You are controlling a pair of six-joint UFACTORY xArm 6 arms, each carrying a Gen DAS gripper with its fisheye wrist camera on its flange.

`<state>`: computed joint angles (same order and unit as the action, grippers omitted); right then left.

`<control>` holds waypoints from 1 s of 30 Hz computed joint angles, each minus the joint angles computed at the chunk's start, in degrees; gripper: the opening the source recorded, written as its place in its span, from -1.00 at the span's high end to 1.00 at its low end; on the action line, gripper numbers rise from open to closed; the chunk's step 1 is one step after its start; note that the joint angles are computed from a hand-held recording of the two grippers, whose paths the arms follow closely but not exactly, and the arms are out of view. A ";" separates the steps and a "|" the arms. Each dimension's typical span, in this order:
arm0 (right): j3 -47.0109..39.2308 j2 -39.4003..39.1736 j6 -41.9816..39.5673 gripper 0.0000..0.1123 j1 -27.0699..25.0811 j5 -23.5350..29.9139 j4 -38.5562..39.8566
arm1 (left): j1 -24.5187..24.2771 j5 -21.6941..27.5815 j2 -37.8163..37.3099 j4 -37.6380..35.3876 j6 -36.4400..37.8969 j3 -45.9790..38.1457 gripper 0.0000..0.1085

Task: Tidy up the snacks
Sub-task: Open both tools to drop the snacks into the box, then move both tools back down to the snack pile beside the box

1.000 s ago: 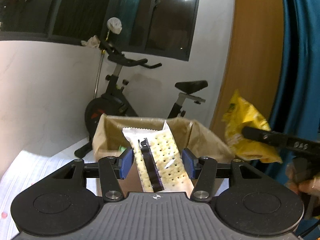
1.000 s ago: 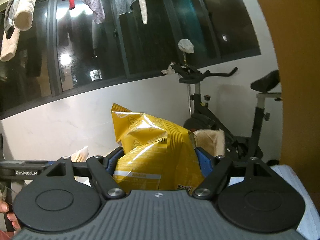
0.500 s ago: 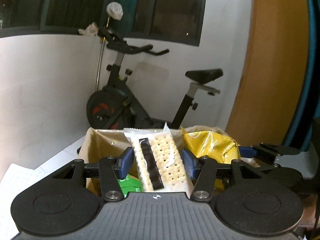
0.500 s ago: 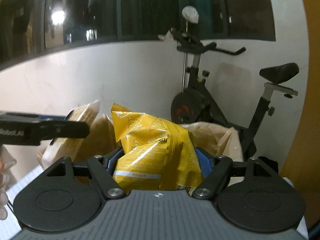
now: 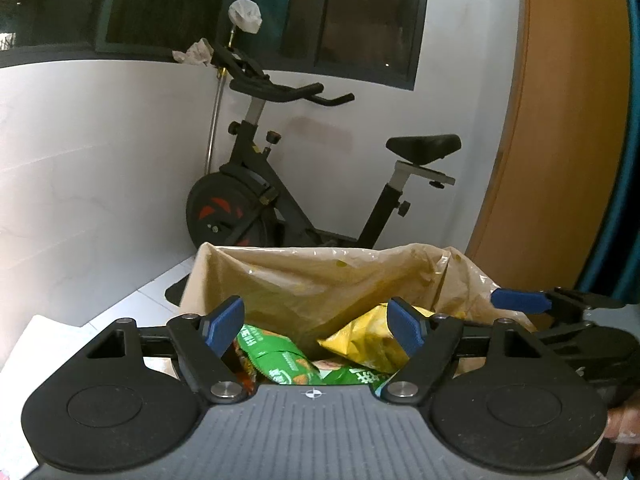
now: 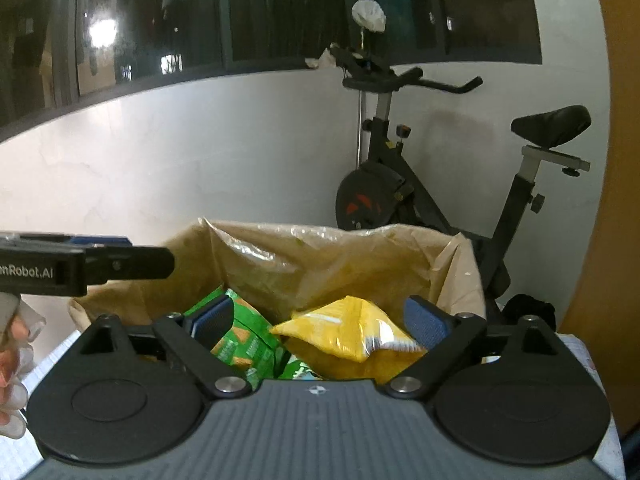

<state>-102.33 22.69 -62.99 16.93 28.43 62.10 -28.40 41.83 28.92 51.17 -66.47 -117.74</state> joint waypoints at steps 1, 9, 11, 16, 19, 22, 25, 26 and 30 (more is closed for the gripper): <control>1.50 -1.28 -1.59 -0.68 -0.19 -0.15 2.04 | -0.22 -0.05 -1.52 0.97 -0.85 2.02 -0.48; 13.50 -11.17 -11.26 -0.68 -3.00 1.22 14.46 | -1.69 0.98 -12.57 6.28 -6.61 15.62 -0.48; 16.67 -13.71 -13.70 -0.68 -4.43 2.82 17.73 | -2.00 0.84 -16.28 7.41 -8.89 20.29 -0.47; 24.23 -19.28 -19.45 -0.67 -7.38 4.71 24.70 | -3.80 1.82 -22.47 10.45 -13.67 29.06 -0.46; 28.40 -21.65 -21.49 -0.67 -8.31 4.02 27.08 | -5.09 2.03 -23.72 10.16 -14.85 32.49 -0.46; 31.66 -22.89 -22.01 -0.67 -8.86 3.39 28.10 | -5.85 0.59 -23.39 8.65 -15.56 34.61 -0.46; 34.49 -23.47 -21.98 -0.65 -8.57 1.86 27.96 | -6.04 -2.39 -21.38 6.02 -17.40 35.43 -0.46; 35.28 -23.41 -21.96 -0.64 -8.24 0.99 27.67 | -6.00 -3.59 -20.61 5.24 -18.22 35.62 -0.46; 37.75 -22.47 -18.78 -0.49 -6.94 -0.81 24.03 | -6.70 -5.09 -18.12 3.83 -20.11 35.75 -0.46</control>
